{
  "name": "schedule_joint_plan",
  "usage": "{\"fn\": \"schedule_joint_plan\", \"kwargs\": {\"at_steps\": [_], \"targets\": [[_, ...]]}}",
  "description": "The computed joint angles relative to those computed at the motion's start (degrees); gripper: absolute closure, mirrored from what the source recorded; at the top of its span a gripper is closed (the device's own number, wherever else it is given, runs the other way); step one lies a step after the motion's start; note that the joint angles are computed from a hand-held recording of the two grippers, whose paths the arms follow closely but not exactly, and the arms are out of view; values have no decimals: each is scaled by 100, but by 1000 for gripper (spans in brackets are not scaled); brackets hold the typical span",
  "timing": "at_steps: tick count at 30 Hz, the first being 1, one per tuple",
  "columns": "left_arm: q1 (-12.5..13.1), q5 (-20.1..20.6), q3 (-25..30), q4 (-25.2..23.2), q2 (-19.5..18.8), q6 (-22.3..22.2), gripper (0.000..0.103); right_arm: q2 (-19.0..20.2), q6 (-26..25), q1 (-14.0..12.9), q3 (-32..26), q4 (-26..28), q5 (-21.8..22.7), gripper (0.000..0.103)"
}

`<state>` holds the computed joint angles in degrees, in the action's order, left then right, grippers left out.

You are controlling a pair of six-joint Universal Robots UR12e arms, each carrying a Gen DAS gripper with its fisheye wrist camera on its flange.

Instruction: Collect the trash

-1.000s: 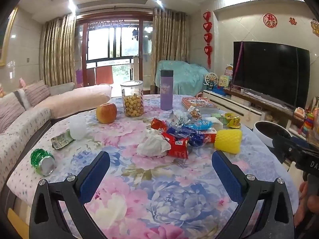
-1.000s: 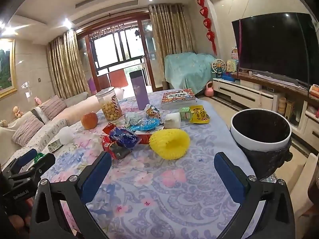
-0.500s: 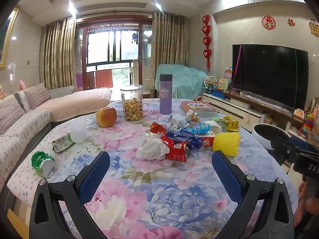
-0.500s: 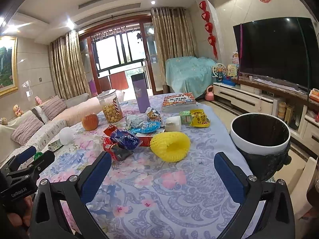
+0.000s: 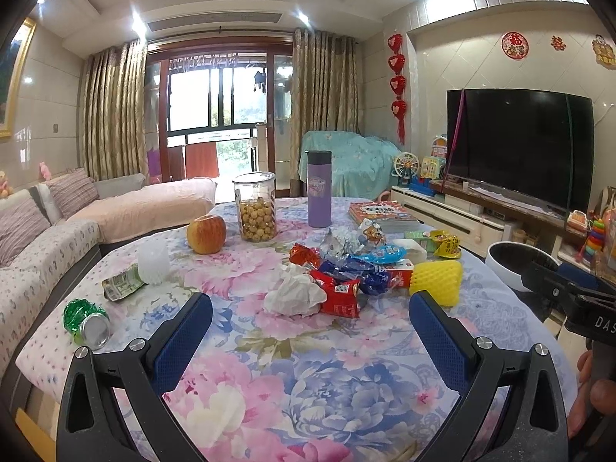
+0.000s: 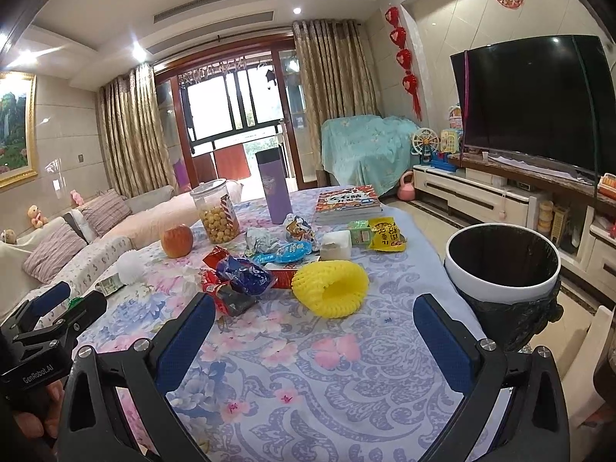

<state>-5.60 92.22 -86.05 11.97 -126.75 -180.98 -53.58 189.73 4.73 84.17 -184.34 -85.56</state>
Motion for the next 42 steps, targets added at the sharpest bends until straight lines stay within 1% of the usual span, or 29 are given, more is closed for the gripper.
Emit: {"fn": "schedule_joint_plan", "kwargs": {"at_steps": [31,42], "targets": [[4,-6,5,9,-7,-14,1,-7,-10,8,6,68,81,0],[17,-25,113,-159,-65,-10,1,19,38,-37,-41,236,228,0]]}}
